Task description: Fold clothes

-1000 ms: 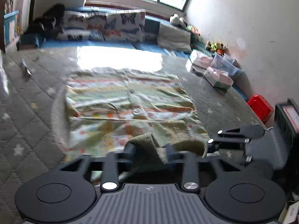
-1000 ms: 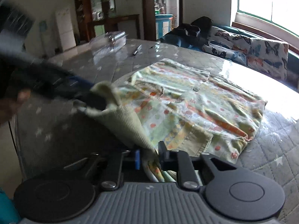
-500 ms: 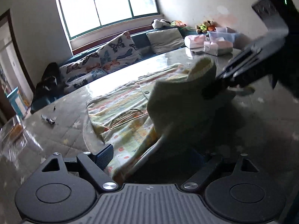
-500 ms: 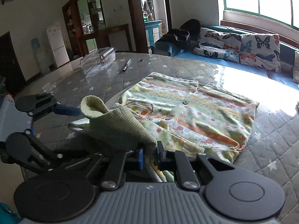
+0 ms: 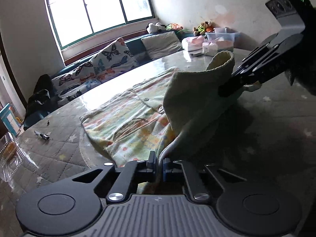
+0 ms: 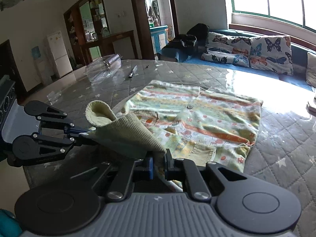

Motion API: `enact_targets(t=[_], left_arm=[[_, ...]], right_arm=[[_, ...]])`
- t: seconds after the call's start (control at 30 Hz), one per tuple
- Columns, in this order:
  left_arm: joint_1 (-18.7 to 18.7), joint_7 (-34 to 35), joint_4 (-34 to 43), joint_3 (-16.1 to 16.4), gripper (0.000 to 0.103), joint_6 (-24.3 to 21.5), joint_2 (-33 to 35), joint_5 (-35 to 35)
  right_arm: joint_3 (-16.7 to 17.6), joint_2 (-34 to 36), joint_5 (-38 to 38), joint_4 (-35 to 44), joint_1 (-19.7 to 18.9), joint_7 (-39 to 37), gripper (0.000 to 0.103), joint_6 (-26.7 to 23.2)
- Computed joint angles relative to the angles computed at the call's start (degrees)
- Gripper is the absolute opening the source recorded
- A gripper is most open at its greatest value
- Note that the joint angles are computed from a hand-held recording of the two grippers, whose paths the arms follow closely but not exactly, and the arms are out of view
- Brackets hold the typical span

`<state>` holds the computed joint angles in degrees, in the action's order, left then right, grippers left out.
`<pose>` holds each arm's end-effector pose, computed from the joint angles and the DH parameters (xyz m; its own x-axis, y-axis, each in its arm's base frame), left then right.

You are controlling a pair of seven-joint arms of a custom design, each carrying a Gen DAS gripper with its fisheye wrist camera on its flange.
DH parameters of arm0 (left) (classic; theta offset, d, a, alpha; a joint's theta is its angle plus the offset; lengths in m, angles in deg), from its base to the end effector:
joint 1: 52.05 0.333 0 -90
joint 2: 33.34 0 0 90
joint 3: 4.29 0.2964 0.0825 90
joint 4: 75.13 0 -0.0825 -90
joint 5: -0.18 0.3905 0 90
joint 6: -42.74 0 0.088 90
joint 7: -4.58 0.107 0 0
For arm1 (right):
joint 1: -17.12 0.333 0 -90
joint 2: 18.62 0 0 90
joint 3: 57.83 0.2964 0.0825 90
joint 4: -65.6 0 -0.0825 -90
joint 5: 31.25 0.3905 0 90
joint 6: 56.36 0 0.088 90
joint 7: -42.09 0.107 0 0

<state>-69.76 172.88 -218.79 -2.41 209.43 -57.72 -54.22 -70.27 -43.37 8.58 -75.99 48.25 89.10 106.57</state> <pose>0.4561 -0.0770 0.4874 -0.6192 -0.7545 -0.2176 -0.3576 0.5177 -0.7772 0.4596 0.1130 0.5043 0.5096 -0.8470 -0.1516 -0.5982 -0.2222 -0.7699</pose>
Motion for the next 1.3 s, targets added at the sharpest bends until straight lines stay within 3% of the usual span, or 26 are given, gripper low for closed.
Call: enact_targets(t=[0.13, 0.3, 0.43, 0.67, 0.83, 1.07, 1.23, 1.3], left_arm=[[1.46, -3.97, -2.63, -0.80, 0.005, -4.95, -5.59, 2.64], [3.31, -11.21, -6.48, -0.47, 0.005, -14.82, -15.73, 7.25], [2.72, -13.35, -7.54, -0.35, 0.005, -15.26, -18.63, 8.37], [0.65, -13.75, 1.18, 1.16, 0.005, -10.59, -8.29, 6.55], [2.94, -16.44, 11.02, -0.09, 0.005, -9.68, 2.58, 5.82], [10.76, -27.98, 23.80, -5.45, 0.006, -11.77, 16.83, 15.83], [13.92, -35.86, 29.37, -7.53, 0.006, -13.85, 23.54, 22.45], [14.61, -39.11, 30.56, -8.09, 0.007, -14.04, 25.42, 25.23]], right_arm=[[0.17, -6.57, -2.28, -3.20, -1.38, 0.87, 0.009, -3.15], [0.07, -17.27, -7.15, -7.96, -2.47, 3.07, 0.009, -8.08], [-0.16, -19.59, -10.81, -8.44, -2.35, 5.16, 0.008, -9.14], [-3.18, -8.57, -11.26, 0.65, 0.92, 5.50, 0.008, -5.28], [-4.19, 3.23, -7.41, 11.61, 1.06, 1.74, 0.008, -5.89], [-1.30, 19.67, -5.19, 26.80, -3.00, 1.12, 0.008, -9.23], [2.00, 28.39, -4.90, 32.34, -6.59, 4.59, 0.010, -8.40], [3.30, 30.90, -4.16, 33.62, -8.14, 5.39, 0.017, -7.54]])
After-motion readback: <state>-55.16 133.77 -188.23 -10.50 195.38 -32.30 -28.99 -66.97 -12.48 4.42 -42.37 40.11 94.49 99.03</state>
